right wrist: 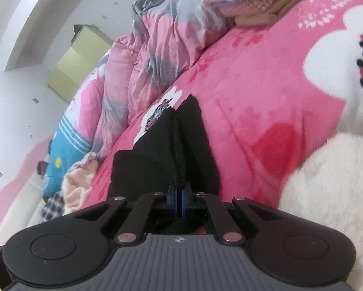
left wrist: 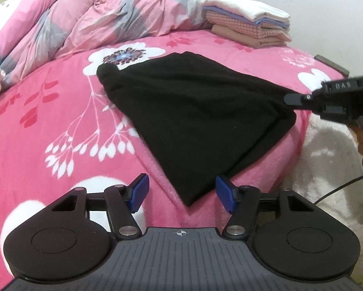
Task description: Fold clothes
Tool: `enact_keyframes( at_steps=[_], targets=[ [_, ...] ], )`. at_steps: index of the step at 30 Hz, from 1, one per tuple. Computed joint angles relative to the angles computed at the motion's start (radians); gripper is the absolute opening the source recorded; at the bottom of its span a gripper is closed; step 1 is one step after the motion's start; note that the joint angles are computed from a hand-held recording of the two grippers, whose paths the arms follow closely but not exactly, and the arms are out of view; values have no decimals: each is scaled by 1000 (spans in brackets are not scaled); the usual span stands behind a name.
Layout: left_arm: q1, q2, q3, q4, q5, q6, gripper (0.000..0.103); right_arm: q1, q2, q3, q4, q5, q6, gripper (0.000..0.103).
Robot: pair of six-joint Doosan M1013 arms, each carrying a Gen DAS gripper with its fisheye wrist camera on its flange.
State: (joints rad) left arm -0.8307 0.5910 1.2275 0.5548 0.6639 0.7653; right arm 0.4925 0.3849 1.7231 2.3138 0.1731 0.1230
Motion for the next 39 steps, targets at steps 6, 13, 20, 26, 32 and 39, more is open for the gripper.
enact_keyframes(
  at_steps=[6,13,20,26,32,39],
  targets=[
    [28,-35,57,-135,-128,-18,60,-15,7,14,-11,37,79,2],
    [29,-32,53,-131,-145,-50,47,-38,5,30,66,166,63,2],
    [-9,-23,37,111,-132,-52,47,-44,-4,30,93,201,35,2],
    [-41,39,-45,146,-57,189,45,-46,0,30,99,204,42,2],
    [-39,68,-81,105,-55,275,44,-45,1,27,128,223,11,2],
    [-38,83,-102,106,-33,255,20,-47,4,25,138,241,2,2]
  ],
)
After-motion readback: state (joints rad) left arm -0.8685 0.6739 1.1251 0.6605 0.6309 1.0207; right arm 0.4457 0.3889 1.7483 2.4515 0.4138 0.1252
